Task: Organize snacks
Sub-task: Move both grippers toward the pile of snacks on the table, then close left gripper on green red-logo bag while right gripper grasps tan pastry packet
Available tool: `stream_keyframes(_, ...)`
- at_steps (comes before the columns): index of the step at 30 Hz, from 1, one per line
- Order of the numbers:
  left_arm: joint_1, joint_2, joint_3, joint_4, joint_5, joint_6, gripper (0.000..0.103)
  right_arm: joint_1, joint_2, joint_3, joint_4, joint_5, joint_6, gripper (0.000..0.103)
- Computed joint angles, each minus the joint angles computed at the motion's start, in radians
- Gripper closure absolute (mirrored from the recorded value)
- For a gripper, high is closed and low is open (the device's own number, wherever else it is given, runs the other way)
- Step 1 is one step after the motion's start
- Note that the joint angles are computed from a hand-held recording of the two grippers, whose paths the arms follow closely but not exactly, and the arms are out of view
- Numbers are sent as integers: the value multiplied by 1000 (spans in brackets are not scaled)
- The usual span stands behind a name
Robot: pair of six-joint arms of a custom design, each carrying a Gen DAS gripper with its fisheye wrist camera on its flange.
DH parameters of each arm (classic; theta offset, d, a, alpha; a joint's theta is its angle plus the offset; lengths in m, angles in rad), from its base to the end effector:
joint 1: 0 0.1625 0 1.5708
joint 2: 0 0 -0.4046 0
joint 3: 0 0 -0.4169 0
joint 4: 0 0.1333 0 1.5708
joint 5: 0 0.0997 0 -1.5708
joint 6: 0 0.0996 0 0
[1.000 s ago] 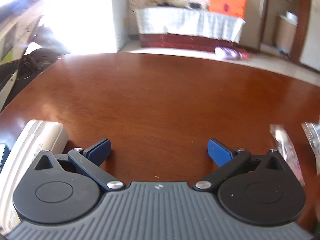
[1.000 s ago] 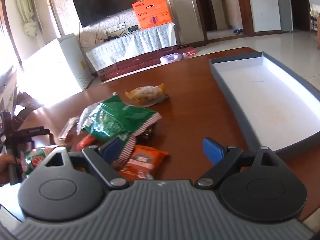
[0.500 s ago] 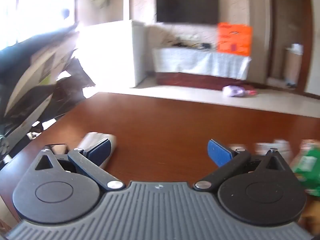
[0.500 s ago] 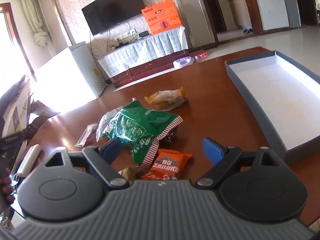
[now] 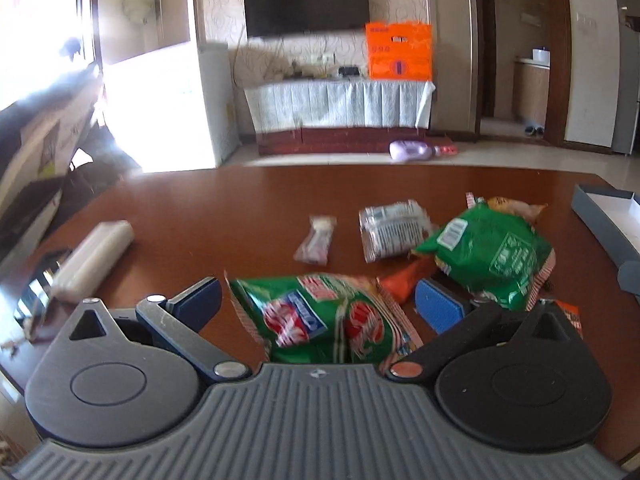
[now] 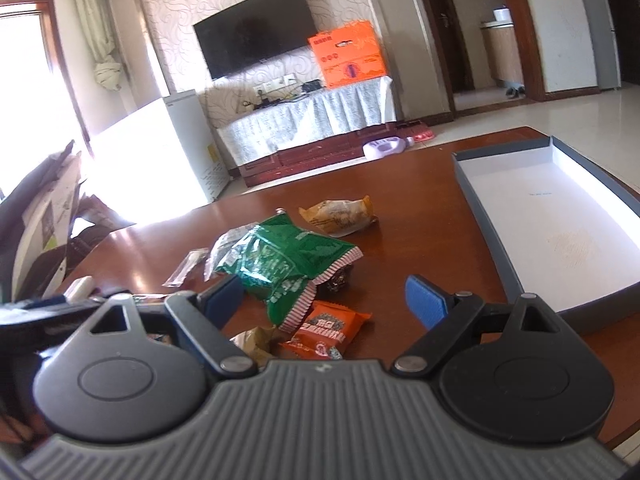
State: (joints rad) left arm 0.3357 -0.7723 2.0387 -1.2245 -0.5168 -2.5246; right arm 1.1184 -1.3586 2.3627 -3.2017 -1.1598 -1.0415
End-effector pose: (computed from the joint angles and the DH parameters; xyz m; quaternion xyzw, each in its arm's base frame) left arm -0.2688 -0.3267 -0.0505 -0.0694 0.6963 -0.5214 0.4884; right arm -0.0381 -0.4744 0.1908 0.3306 -0.8729 0.3533 0.0626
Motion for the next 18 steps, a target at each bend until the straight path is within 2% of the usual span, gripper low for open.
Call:
stream_keyframes(4, 17, -21, 16, -17, -18, 29, 0, 3, 1, 3, 34, 0, -30, 13)
stream_keyframes(9, 35, -107, 141, -220, 3, 65, 0, 38, 33, 2, 79, -53, -73, 13)
stream_keyframes(11, 32, -130, 178, -246, 20, 38, 0, 50, 44, 7, 84, -75, -105, 13)
stream_keyframes(15, 54, -115, 156, -189, 42, 6, 0, 55, 57, 15, 75, -85, -155, 13)
stream_keyframes(18, 57, -78, 114, -104, 63, -1, 0, 53, 65, 9, 72, -90, -143, 13)
